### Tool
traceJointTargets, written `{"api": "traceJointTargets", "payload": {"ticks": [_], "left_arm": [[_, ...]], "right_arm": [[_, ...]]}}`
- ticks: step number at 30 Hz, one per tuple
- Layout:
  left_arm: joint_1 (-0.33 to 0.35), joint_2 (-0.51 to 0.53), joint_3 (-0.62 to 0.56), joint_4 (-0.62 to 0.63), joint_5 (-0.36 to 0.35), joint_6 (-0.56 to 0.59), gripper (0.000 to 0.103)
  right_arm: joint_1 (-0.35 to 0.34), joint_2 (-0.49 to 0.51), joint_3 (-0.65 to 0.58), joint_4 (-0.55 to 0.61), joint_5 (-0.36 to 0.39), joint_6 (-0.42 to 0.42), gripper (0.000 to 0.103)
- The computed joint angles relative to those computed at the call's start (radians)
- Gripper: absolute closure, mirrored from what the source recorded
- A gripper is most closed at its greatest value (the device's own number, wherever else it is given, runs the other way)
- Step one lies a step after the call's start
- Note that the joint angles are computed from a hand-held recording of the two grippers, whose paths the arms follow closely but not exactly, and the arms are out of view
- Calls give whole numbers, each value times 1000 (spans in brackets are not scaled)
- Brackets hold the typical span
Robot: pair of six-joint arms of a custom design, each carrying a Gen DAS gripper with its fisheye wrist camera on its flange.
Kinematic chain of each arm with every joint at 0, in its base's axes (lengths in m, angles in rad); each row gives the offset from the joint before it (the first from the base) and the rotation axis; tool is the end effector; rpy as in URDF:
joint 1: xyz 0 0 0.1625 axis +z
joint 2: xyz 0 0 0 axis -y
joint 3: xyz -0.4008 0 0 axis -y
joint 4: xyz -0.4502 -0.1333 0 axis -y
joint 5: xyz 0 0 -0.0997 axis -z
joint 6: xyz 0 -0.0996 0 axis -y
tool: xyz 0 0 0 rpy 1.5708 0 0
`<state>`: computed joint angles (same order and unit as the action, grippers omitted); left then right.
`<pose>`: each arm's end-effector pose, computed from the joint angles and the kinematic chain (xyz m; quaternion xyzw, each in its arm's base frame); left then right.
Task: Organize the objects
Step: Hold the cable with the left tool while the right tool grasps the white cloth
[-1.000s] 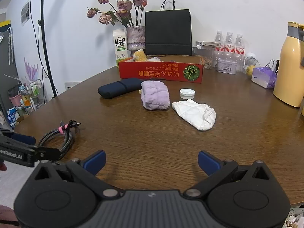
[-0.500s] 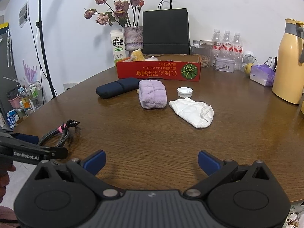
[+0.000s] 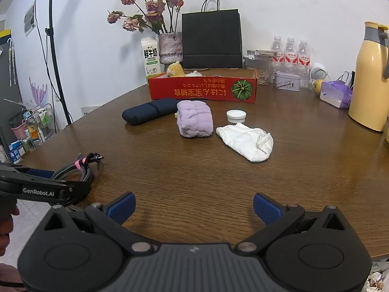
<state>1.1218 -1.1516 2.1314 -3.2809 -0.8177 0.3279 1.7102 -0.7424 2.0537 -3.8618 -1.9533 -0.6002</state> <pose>-0.0515 -0.5710 0.1671 0.2075 0.8536 -0.3522 0.3227 0.1707 -0.5245 0.0296 0.2297 -0.8401 0.4114 0.2688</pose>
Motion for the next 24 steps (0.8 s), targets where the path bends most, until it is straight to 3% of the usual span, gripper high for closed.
{"api": "traceJointTargets", "payload": {"ticks": [12,24], "left_arm": [[2,42,-37,-79,-47,71,15],[11,127,-145,-100,-103,113,15]], "right_arm": [[-12,1,-29,15,-3,-20,0],[-48,0,-92,49,-8,-36,0]]}}
